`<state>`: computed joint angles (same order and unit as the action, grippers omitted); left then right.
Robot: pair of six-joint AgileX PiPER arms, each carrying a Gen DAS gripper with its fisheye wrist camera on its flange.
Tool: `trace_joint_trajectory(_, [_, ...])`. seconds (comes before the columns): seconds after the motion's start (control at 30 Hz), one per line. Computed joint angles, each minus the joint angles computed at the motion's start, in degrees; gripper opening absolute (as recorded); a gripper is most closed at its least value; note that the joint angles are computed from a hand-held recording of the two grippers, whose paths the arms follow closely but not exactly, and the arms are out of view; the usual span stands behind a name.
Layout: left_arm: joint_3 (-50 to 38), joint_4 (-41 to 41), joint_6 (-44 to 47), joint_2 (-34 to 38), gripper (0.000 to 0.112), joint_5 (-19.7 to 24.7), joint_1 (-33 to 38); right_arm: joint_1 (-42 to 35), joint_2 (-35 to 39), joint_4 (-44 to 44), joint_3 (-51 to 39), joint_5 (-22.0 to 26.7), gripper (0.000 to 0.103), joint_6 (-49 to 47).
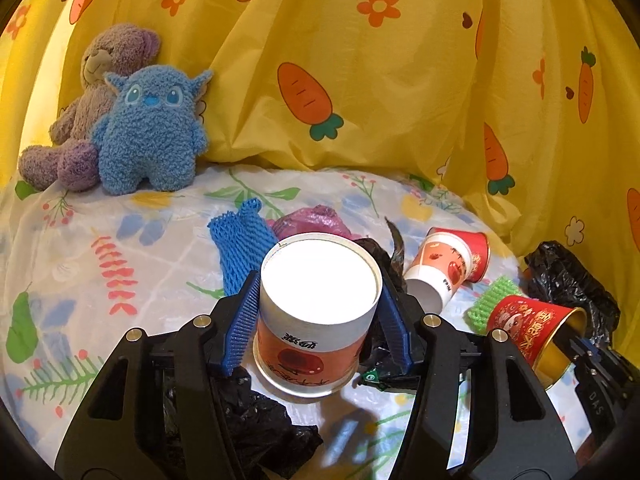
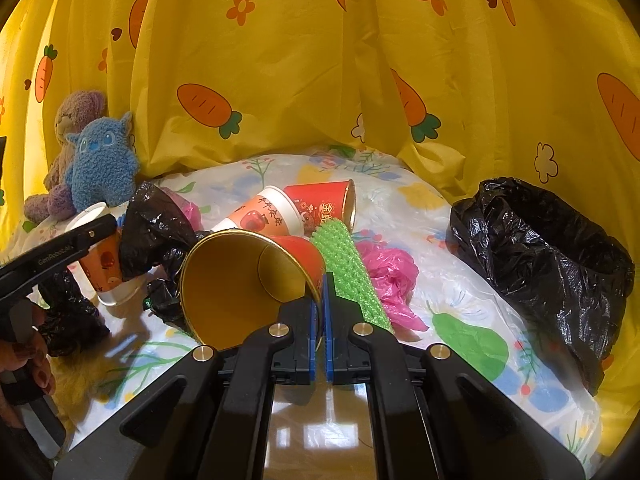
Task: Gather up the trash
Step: 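Carry both cups over the black bin and open both tools to drop them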
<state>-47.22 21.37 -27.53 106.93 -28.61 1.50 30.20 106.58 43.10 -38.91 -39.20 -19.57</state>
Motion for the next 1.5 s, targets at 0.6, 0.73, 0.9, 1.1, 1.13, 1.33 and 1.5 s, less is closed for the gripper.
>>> trace_joint_trajectory(0.6, [6.39, -7.05, 5.79, -14.24, 0.056, -1.25, -9.54, -1.65, -6.01, -2.72, 7.12, -5.89, 0.004, 4.4])
trace_joint_trajectory(0.73, [4.26, -6.78, 4.65, -12.59, 0.056, -0.81, -12.98, -3.16, -7.43, -2.28, 8.39, -6.57, 0.004, 4.18])
trace_joint_trajectory(0.9, [-0.01, -6.82, 5.22, -10.15, 0.056, -0.06, -18.14, -5.87, -9.91, 0.33, 10.07, -8.89, 0.004, 1.74])
trace_joint_trajectory(1.1, [-9.45, -0.13, 0.11, -4.55, 0.055, 1.14, -24.55, -13.9, -10.9, 4.01, 9.06, -12.16, 0.004, -2.33])
trace_joint_trajectory(1.13, [-11.89, 1.43, -1.37, -3.04, 0.055, 1.66, -25.53, -15.44, -10.56, 4.81, 8.34, -12.51, 0.004, -3.34])
trace_joint_trajectory(1.33, [-29.47, 15.77, -15.34, 8.04, 0.055, 4.61, -30.36, -24.8, -6.29, 6.34, 2.85, -11.35, 0.004, -6.55])
trace_joint_trajectory(1.5, [-44.82, 32.83, -32.78, 17.96, 0.056, 6.41, -32.44, -30.09, -1.31, 6.58, -1.87, -9.32, 0.004, -8.22])
